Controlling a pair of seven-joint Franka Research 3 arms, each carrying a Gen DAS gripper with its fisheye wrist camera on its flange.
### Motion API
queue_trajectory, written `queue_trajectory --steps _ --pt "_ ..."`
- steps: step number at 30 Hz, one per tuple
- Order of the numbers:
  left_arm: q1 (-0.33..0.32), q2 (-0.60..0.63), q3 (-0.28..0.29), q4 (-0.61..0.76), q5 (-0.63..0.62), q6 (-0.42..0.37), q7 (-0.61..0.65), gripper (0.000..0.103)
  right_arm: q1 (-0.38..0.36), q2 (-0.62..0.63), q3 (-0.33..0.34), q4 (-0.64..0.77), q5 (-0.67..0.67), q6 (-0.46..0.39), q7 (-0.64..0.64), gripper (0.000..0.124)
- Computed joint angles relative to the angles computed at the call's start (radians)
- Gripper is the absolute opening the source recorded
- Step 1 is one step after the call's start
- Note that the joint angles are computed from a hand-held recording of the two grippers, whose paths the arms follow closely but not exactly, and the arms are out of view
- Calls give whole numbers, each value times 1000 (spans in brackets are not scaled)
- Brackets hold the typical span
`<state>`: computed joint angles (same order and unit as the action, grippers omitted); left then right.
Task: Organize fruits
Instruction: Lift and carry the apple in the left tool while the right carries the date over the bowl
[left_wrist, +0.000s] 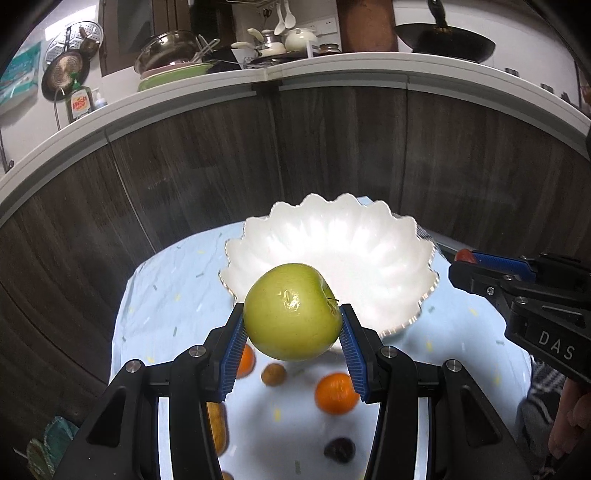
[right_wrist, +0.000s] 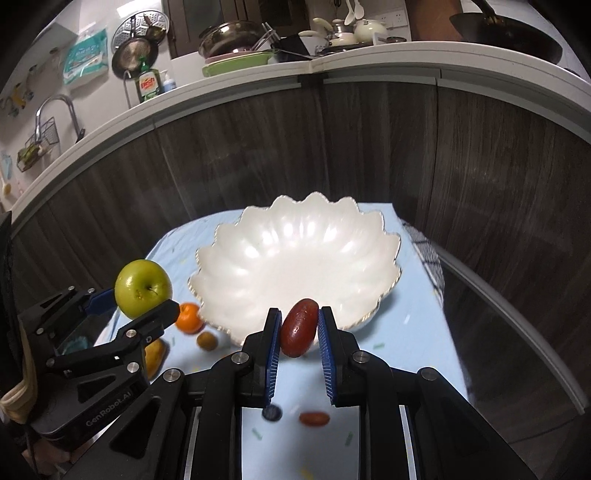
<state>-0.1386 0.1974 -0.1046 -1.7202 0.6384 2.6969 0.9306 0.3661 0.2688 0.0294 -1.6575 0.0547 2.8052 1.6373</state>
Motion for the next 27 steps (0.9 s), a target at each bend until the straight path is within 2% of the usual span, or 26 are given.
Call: queue_trajectory --steps 15,27 --pt "-12 140 18 178 -51 -73 19 48 7 145 -41 205 -37 -68 46 22" --pt "-21 243 33 310 -113 -145 44 48 9 268 -60 378 -47 -170 89 22"
